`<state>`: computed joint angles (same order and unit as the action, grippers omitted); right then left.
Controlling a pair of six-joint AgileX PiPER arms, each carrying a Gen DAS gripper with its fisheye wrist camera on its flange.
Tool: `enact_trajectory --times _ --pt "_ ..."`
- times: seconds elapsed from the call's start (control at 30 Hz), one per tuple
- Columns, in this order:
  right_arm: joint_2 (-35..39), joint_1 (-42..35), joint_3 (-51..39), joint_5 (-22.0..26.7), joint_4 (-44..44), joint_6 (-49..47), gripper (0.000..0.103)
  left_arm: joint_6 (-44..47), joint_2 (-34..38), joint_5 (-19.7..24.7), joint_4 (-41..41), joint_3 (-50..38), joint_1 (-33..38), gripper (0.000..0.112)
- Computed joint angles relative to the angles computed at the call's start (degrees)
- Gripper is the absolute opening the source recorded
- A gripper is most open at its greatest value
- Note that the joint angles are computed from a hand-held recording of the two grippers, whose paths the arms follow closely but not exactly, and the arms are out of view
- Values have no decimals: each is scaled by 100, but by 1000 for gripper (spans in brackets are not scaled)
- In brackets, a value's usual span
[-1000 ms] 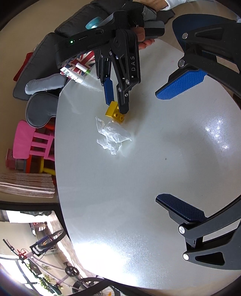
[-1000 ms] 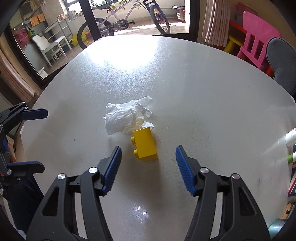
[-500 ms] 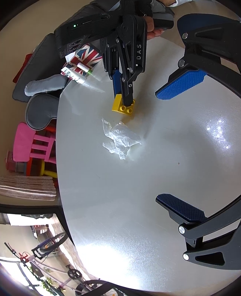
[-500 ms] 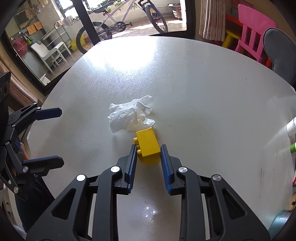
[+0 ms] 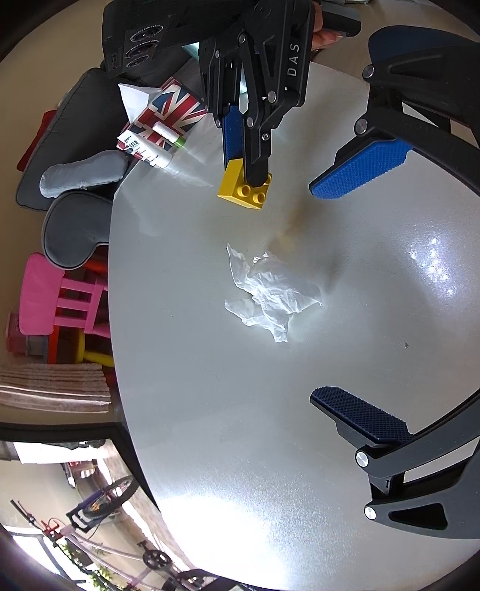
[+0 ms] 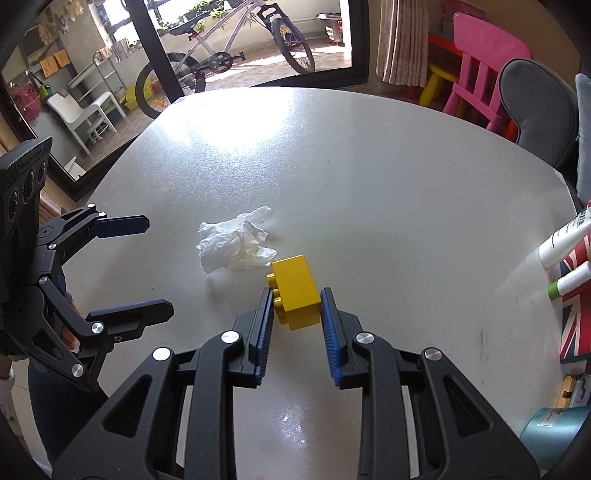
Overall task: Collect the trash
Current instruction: 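Lift the yellow block with the right gripper while the left closes on the white tissue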
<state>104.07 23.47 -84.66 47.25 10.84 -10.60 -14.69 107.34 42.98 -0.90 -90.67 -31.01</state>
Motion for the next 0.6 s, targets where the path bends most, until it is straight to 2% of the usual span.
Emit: enact_trajectory --times 0.23,0.5,0.6 --pt "8 -139 7 -14 -21 -63 25 62 526 291 99 -629 -3 98" --pt "-22 -266 104 -70 42 -186 25 10 777 223 180 -818 -17 96" --pt "-23 -275 109 -67 50 -195 25 152 891 299 4 -987 13 78"
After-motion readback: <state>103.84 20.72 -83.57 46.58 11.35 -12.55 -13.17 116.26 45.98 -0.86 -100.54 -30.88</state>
